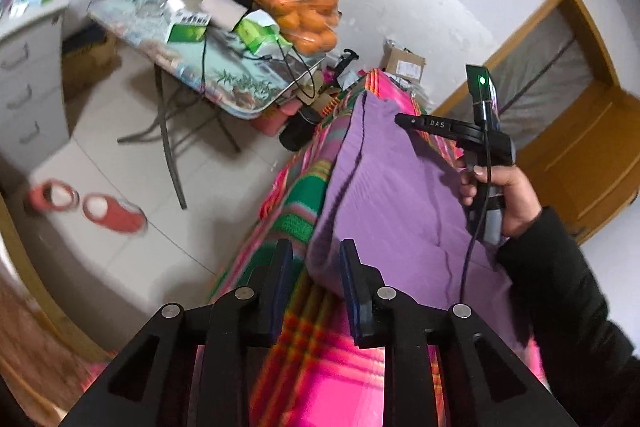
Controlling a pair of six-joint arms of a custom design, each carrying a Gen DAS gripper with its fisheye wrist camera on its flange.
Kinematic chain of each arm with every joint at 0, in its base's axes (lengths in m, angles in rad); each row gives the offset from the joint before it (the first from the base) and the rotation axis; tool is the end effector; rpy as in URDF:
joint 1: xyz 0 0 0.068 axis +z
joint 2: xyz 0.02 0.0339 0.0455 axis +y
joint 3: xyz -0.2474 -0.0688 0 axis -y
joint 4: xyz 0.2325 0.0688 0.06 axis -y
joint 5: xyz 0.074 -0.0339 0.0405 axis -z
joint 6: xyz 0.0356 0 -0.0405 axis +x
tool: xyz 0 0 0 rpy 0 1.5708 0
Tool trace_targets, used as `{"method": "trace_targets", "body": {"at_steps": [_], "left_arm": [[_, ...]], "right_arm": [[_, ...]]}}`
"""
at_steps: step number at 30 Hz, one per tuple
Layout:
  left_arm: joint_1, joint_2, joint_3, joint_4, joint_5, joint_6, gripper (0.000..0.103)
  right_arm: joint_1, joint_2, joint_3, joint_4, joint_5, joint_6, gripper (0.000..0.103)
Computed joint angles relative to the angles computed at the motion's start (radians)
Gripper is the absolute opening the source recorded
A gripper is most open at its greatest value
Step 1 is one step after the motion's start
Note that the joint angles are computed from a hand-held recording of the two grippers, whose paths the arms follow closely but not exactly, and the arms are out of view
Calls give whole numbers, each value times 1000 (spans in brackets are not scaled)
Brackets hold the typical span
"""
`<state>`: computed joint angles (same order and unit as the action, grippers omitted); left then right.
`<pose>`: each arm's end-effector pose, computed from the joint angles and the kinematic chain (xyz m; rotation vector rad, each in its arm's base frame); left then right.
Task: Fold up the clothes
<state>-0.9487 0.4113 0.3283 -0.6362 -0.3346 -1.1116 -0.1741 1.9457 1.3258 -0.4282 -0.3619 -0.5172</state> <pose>0.0741 -0.0833 0.1820 -0.3687 2.3154 -0.7058 0.3846 -0.0548 0.1645 -0.5528 2.4668 0.2058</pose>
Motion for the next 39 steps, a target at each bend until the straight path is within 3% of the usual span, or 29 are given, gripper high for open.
{"method": "trace_targets", "body": {"at_steps": [2,11,12,13,14,23,28,31,34,39], "left_arm": [[-50,2,-16,11,-24,-72,25],[-27,164,-48,226,27,-147,27],[-13,178,-47,243,30,-141,26],[-1,198,-40,252,29,-137,16],[9,228,-25,245,22,-136,10],[88,188,75,75,-71,-47,9],[241,228,21,118,94,35,9],[264,205,-5,140,114,48,9],[271,216,2,138,129,76,10],[276,41,-41,47,158,36,17]], "right_arm": [[-5,5,10,-15,-15,-13,31],[12,55,42,-11,-12,-62,33],[13,50,36,-6,-10,-65,31],[17,41,26,1,-3,-71,17],[21,28,11,16,9,-77,4],[36,-61,-5,83,-34,21,4],[85,22,40,46,65,6,4],[93,31,9,89,115,-1,8],[70,11,20,63,98,24,16],[-22,-75,1,21,2,33,16]]}}
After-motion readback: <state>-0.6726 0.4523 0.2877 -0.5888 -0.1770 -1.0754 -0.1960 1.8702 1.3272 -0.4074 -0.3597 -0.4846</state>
